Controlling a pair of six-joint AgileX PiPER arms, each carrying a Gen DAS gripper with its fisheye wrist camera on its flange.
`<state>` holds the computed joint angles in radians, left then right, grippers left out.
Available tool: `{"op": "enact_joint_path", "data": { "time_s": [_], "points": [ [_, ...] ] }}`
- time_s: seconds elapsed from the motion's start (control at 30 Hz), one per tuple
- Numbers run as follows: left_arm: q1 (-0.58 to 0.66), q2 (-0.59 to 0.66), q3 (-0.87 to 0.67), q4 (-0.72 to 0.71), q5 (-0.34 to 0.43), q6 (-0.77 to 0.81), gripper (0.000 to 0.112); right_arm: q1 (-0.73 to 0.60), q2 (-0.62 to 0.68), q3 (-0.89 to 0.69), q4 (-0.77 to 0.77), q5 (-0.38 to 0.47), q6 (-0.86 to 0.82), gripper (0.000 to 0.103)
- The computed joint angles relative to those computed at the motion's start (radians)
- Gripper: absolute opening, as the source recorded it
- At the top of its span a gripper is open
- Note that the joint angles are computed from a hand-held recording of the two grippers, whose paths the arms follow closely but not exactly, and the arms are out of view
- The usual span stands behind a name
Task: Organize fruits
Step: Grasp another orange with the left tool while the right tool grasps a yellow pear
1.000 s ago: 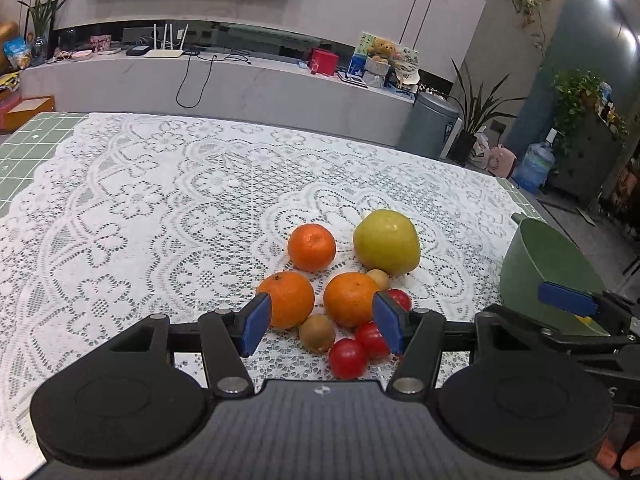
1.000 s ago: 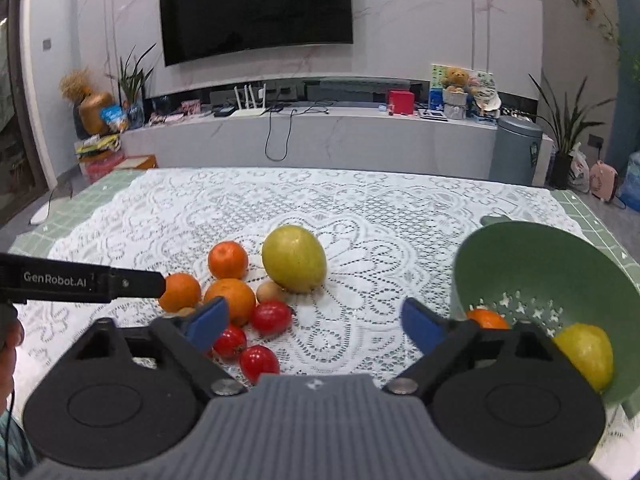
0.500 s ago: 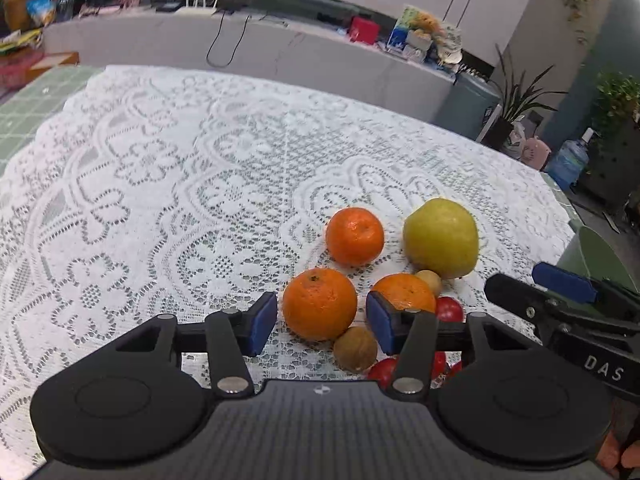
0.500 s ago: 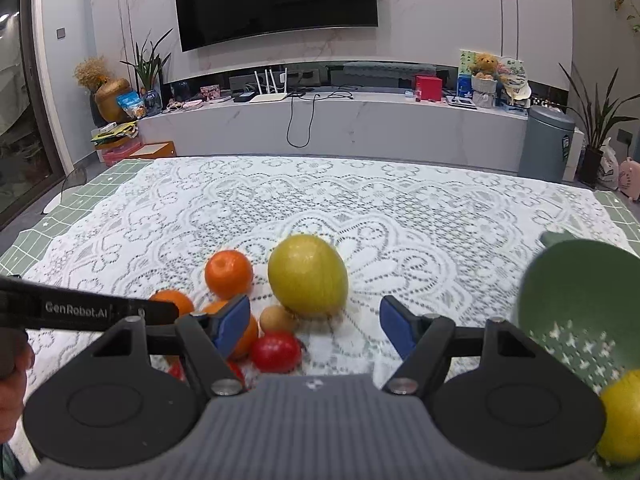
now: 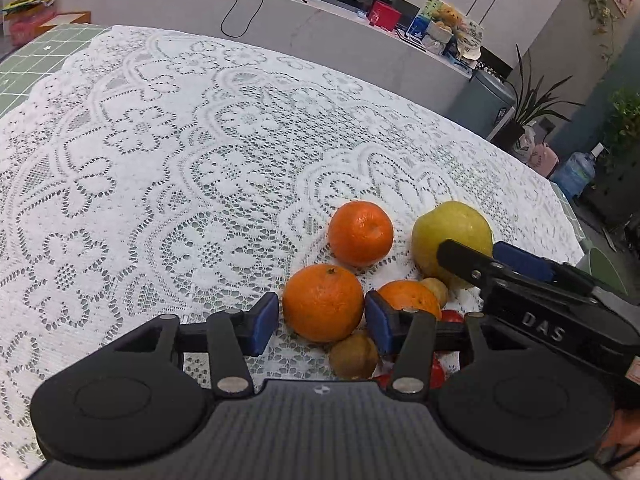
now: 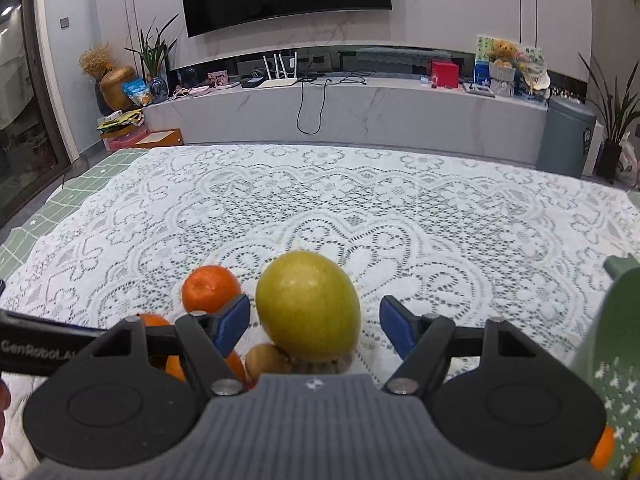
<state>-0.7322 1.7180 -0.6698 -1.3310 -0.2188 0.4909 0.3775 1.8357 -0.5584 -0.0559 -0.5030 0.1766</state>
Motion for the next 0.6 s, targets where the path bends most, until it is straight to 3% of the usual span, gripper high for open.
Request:
{"op": "enact_joint_path", "data": {
  "time_s": [0.13,0.3,0.6],
  "points": [
    [0.016,0.010,-0.005,0.072,0.013,-0.071,0.057,-0.010,0.035,-0.038,-0.062,0.013,0.062,0.069],
    [0.026,0.016,0.008,0.259,0.014,-0.259,0.052,-0.011,0.054,-0.057,-0.086,0.027,0.093,0.063],
    [0.021,0.015,0.013,0.285,0.003,-0.295,0.051,-0.019,0.052,-0.056,-0.102,0.025,0.115,0.062]
  ]
}}
